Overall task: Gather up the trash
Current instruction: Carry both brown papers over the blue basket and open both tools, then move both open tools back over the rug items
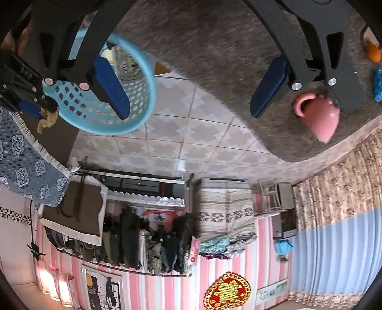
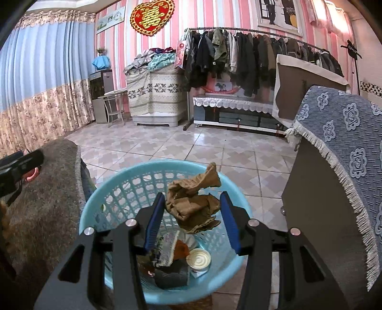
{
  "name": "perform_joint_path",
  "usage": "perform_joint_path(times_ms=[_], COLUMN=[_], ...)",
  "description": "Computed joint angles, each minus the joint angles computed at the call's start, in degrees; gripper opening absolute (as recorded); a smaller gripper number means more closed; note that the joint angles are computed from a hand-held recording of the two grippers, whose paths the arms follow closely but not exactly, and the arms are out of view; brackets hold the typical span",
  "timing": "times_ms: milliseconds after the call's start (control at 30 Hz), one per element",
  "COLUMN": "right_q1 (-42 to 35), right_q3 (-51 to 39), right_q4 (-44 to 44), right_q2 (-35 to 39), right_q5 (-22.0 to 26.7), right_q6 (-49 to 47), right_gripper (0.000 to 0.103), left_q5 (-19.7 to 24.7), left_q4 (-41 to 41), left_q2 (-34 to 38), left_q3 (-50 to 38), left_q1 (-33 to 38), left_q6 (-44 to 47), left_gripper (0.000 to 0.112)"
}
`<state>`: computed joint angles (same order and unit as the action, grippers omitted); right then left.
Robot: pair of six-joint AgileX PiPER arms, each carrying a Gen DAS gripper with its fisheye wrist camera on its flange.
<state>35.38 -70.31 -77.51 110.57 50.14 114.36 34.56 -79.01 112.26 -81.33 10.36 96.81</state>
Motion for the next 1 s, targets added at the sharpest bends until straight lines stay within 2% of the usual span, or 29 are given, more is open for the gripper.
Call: perform_joint_path(times_ms=[200,267,300,333,467,500,600,733,1000], right_q1=[-0.9,-0.9,-0.8,-0.6,-0.4,-0.2,1.2,2.8,7.0], right_q3=[-5.1,-6.3,-6.5,-6.7,-8.3,-8.5,-10.0,-13.1,-24.2], right_q4=[2.1,2.5,2.4,2.4,4.1,4.2,4.1,5.5,7.9], right_q2=[3.4,3.9,3.9,3.9,3.6,3.6,3.7,4.6,9.9], right_q5=[0.0,0.2,0.6,1.0,1.4,1.7,4.2,5.5,5.6], right_q6=[-3.2,-3.6,-3.6,-3.6,-6.1,-6.1,-6.7,-10.2,-18.1], right_gripper=[0.051,0.059,0.069,0.073,0.078,0.088,0.096,0.097,0.098], left_q5=[-1.0,-1.1,-1.2,-1.4,-1.1,-0.9,0.3,1.1,4.9], left_q4=[0.2,0.1,-0.5,-2.1,-3.9,-3.5,-2.9,-4.3,0.2], left_q2=[0.3,0.4,0.4,0.2,0.0,0.1,0.2,-0.1,1.3], left_q3=[-0.5,-0.8,-0.8,-0.5,-0.6,-0.9,-1.5,-1.2,-5.2], left_q1=[3.6,4.9,5.5,6.3,8.6,9.3,11.4,14.0,20.5], left_q6=[0.6,0.4,0.9,2.7,4.2,3.5,1.8,2.4,-2.8], left_gripper=[0.097,0.097,0.097,0.097,0.097,0.097,0.097,0.097,0.097])
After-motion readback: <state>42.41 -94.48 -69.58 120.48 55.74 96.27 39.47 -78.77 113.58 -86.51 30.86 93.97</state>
